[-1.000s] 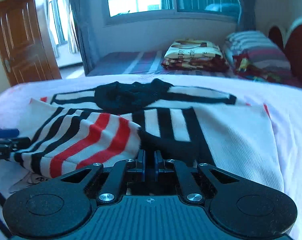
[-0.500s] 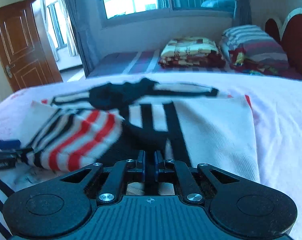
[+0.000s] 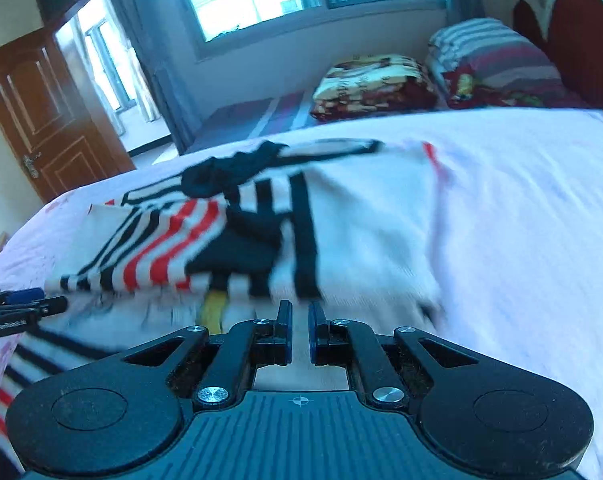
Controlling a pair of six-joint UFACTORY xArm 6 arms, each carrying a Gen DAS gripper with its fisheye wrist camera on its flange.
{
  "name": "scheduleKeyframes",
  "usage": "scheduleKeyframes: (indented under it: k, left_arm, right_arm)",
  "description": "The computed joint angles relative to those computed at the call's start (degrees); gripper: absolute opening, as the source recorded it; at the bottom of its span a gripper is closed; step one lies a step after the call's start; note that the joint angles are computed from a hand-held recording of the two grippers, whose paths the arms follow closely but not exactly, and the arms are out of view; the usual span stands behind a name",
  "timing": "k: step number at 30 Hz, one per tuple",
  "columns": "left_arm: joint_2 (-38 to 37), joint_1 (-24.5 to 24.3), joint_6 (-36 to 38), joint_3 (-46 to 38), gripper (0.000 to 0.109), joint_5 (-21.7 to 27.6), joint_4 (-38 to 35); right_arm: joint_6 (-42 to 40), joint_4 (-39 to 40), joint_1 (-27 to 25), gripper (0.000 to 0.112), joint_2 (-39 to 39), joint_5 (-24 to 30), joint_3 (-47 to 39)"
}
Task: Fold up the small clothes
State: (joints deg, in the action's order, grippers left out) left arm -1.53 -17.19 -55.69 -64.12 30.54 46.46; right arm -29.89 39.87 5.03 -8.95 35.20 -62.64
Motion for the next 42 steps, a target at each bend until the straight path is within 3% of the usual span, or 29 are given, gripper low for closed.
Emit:
scheduleKeyframes:
  k: [2, 3, 5, 8, 14, 17, 18, 19, 20, 21, 24, 26, 29, 34, 37, 42]
  left_arm:
    - [-5.3, -0.59, -1.47, 5.77, 0.039, -0.79, -0.75]
    - [-8.23, -0.94, -1.93, 8.81, 0.023, -1.25, -1.21]
    - [-14.65, -1.52, -1.62, 15.12, 0.003, -1.43, -3.84]
    - [-24.79, -2.62, -0.72, 23.68, 0.003, 0.67, -8.66]
    - [-42.39, -3.83, 7.18, 35.4, 0.058, 3.37, -22.64]
    - [-47.27, -5.31, 10.18, 38.22, 0.062, 4.13, -27.67]
    - [-48.45, -5.67, 10.64, 38.97, 0.059, 4.18, -29.37]
    - [-49.42, -5.81, 11.63, 39.88, 0.056, 3.47, -31.8]
    - [-50.54, -5.92, 12.42, 40.9, 0.047, 3.05, -34.27]
    - [-51.58, -6.02, 13.14, 41.85, 0.043, 3.07, -36.78]
    - [-54.02, -5.58, 14.0, 44.5, 0.036, 1.15, -42.01]
    - [-55.5, -4.37, 17.11, 46.16, 0.033, -0.63, -49.02]
    - [-57.08, -3.11, 23.22, 47.62, 0.033, -1.06, -60.65]
    - [-60.17, -2.33, 24.02, 49.61, 0.034, -0.34, -64.79]
    - [-56.21, -2.09, 26.53, 48.8, 0.034, -4.13, -67.95]
    - [-49.23, -2.32, 35.24, 47.06, 0.034, -10.81, -80.05]
  right_arm:
    - [0.24, -0.16, -1.64, 0.006, -6.38, 1.82, 5.21]
    - [0.53, -0.04, -2.55, 0.006, -9.42, 3.12, 7.46]
    - [1.86, -0.1, -4.81, 0.006, -15.78, 7.37, 11.44]
    - [5.37, -3.06, -7.61, 0.006, -24.79, 13.55, 16.43]
    - [12.31, -3.76, -14.78, 0.007, -38.21, 25.35, 21.73]
    - [13.75, -4.04, -17.96, 0.007, -42.67, 29.78, 22.55]
    - [14.56, -3.93, -18.49, 0.009, -43.55, 30.7, 22.66]
    - [15.22, -3.63, -19.14, 0.036, -44.99, 31.27, 23.27]
    - [15.47, -3.31, -19.63, 0.072, -46.99, 30.81, 24.4]
    - [15.23, -2.95, -19.64, 0.076, -48.49, 30.25, 25.38]
    - [15.5, -0.97, -21.77, 0.072, -49.6, 34.0, 25.85]
    - [17.52, 0.85, -23.27, 0.055, -48.97, 35.39, 26.5]
    - [18.51, 4.43, -26.46, 0.055, -48.03, 37.76, 27.56]
    - [17.48, 7.96, -29.0, 0.055, -46.5, 40.15, 27.43]
    - [18.08, 9.09, -27.57, 0.055, -45.12, 38.8, 27.27]
    - [18.14, 11.04, -24.2, 0.055, -42.93, 38.05, 26.88]
